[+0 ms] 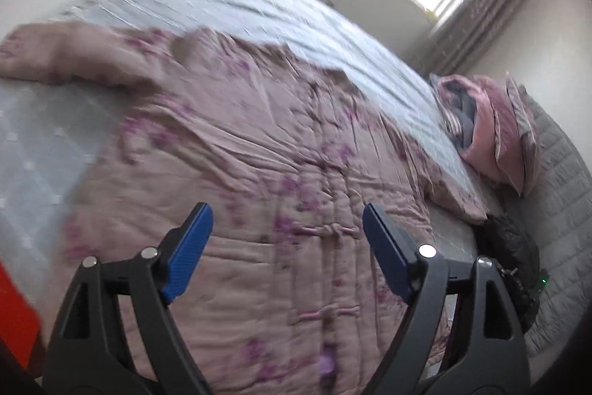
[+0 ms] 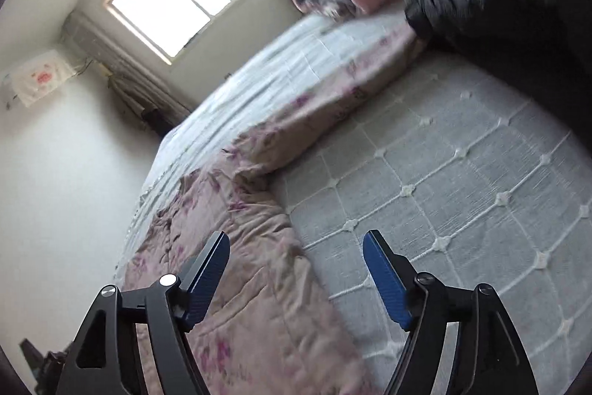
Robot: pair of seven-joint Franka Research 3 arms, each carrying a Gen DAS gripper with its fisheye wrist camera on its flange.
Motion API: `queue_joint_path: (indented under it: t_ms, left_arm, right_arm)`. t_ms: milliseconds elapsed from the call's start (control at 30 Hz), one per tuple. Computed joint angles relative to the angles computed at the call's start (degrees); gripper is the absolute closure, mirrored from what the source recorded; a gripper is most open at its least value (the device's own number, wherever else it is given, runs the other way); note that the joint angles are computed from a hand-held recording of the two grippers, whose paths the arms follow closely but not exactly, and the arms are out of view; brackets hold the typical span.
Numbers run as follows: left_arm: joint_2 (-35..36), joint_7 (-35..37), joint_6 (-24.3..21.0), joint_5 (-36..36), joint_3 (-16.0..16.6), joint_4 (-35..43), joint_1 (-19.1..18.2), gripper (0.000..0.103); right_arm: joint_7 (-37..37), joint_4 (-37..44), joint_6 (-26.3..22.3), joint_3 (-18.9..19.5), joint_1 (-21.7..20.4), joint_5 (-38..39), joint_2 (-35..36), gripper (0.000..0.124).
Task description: Fold large clothes
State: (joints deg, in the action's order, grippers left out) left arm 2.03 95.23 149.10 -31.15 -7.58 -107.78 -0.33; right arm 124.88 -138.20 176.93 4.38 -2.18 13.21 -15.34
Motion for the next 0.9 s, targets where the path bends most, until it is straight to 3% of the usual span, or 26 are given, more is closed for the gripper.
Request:
queue_joint_path:
  t_ms: [67, 133, 167, 200, 267, 400, 467, 533, 600, 667, 800, 833, 900]
  left_arm:
    - [4.5, -3.0, 2.6, 5.2, -0.9, 2.2, -1.4, 0.02]
    - [6.7, -10.3, 7.6, 16.5, 0.1, 0.8, -3.9, 0.021]
    - [8.0, -12.3, 5.9, 20.2, 0.0, 1.9, -4.2, 0.023]
    - [9.2, -11.0, 3.0, 19.8, -2.1, 3.5, -2.5, 0.026]
    - [8.6, -3.3, 5.9, 12.8, -5.2, 2.4, -0.2, 0.026]
    - [10.3, -11.8, 10.1, 26.8, -1.7, 4.3, -4.1, 0.025]
    - [11.8, -16.9, 9.7, 32.4, -0.5, 6.2, -5.1, 0.025]
    - [13.7, -17.5, 8.2, 32.6, -1.6, 8.3, -4.0, 0.025]
    - [15.1, -18.8, 7.6, 33.0, -1.9, 9.3, -3.5, 0.025]
    - [16.6, -20.8, 5.3, 34.0, -1.7, 11.3, -3.5, 0.025]
    - [17.8, -21.7, 4.3, 34.0, -2.6, 12.6, -2.7, 0.025]
    - [17.8, -21.4, 4.2, 34.3, -2.7, 12.6, -2.7, 0.025]
    - [18.1, -20.5, 3.7, 34.2, -3.2, 13.0, -2.4, 0.025]
  right_arm:
    - [-4.3, 3.2, -3.1, -5.9, 4.7, 5.8, 3.7, 0.048]
    - [-3.7, 4.6, -3.9, -5.7, 2.6, 4.5, 5.8, 0.048]
    - [-2.6, 5.2, -3.7, -5.4, 1.0, 2.7, 6.5, 0.048]
    - [-1.9, 5.5, -3.2, -5.4, 0.1, 1.7, 7.0, 0.048]
    - [-4.3, 6.8, -1.0, -8.1, 0.6, 5.5, 8.6, 0.048]
    - [-14.1, 14.1, -1.2, -11.9, 1.8, 19.5, 14.6, 0.048]
    - [-11.0, 17.6, -1.5, -11.8, 0.2, 16.8, 17.7, 0.048]
    - [-10.0, 22.9, -1.8, -11.5, -1.2, 18.0, 22.4, 0.048]
    - [-2.9, 26.6, -2.4, -14.5, 0.3, 11.8, 26.1, 0.048]
    - [7.0, 33.4, -6.3, -20.3, 3.6, 1.9, 31.5, 0.048]
    - [12.2, 43.5, -10.2, -21.3, 2.6, -3.4, 38.2, 0.051]
    - [14.5, 46.8, -13.2, -23.1, 3.5, -6.0, 40.1, 0.053]
    - [16.3, 52.9, -19.9, -23.0, 2.4, -8.5, 43.5, 0.068]
